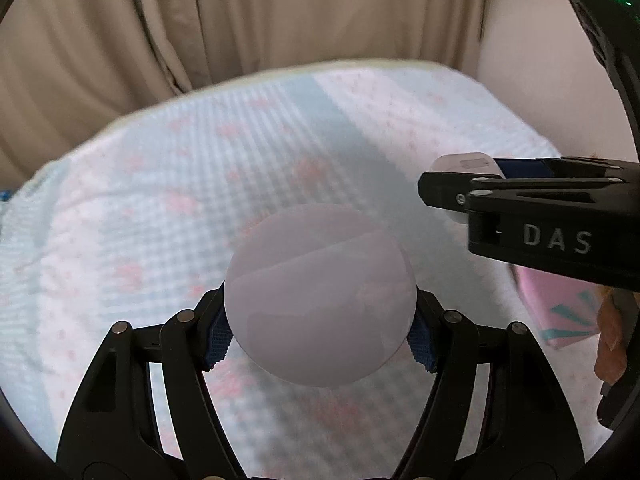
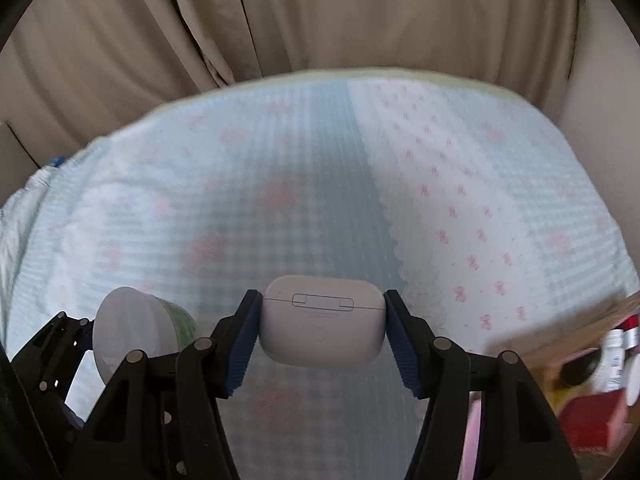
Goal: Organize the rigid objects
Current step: 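Carry the white jar and earbud case into the cardboard box and release both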
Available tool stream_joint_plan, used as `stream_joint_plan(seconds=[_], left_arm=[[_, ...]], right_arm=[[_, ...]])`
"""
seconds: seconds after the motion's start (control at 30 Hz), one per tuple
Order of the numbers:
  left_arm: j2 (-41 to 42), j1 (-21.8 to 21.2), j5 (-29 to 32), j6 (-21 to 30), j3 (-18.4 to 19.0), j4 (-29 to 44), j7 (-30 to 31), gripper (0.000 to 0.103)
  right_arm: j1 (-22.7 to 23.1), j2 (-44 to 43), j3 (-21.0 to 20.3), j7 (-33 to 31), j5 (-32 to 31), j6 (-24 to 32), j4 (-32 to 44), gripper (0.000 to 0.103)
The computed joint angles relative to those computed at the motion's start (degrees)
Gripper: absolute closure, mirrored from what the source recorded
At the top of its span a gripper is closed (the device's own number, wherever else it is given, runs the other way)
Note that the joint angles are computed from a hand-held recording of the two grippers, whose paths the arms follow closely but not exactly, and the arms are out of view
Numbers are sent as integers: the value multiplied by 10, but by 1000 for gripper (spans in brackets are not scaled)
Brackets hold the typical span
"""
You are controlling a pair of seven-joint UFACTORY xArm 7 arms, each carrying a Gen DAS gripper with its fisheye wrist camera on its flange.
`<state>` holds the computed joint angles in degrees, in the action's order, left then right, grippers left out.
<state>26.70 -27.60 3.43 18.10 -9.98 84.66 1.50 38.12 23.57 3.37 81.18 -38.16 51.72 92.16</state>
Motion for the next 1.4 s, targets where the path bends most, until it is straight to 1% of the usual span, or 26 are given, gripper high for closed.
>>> stream_joint_plan(seconds=[0.1,0.2,0.3,0.4,0.53,0.6,0.67,0.73,0.83,0.87,0.97,1.07,1.17,1.23,1.33,1.4], left_arm=[[-66,4,-7,32,-4,-23,-5,35],[-117,5,-11,75,-9,-27,-11,35],[-165,4,-20,136,-16,-20,-26,35],[-202,4,-35,169,-23,-21,-37,35],[-241,-9,-14,196,-35,-22,-68,35],[-246,-18,4,208,-42,-15,-92,35],[-249,-31,27,222,-52,-4,-130,35],[-244,-45,53,235,-60,10,-166,35],[-228,-78,109,264,-73,42,-241,35],[-216,-93,129,276,-78,59,-274,35],[-174,-138,170,314,-80,115,-336,35],[-118,-189,191,342,-72,179,-383,35],[-64,-237,199,362,-55,240,-413,35],[-40,-259,193,370,-44,264,-421,35],[4,-285,178,391,-28,307,-428,35],[25,-296,169,399,-18,324,-427,35]], right_arm=[[16,-27,8,-5,-5,43,21,47],[31,-57,24,-4,-4,93,46,47],[38,-89,43,12,10,126,62,47],[45,-114,62,27,20,168,80,47],[47,-161,85,50,14,201,64,47],[41,-195,99,60,14,209,37,47],[29,-237,114,66,19,215,-1,47],[14,-278,126,63,30,218,-38,47],[-7,-364,130,36,63,209,-119,47],[-12,-395,126,18,78,206,-147,47],[-24,-475,114,-25,114,200,-218,47],[-32,-560,91,-78,144,200,-294,47],[-43,-624,71,-113,170,198,-351,47],[-52,-660,59,-134,185,200,-384,47],[-66,-702,45,-160,208,194,-430,47],[-75,-722,38,-172,223,184,-460,47]])
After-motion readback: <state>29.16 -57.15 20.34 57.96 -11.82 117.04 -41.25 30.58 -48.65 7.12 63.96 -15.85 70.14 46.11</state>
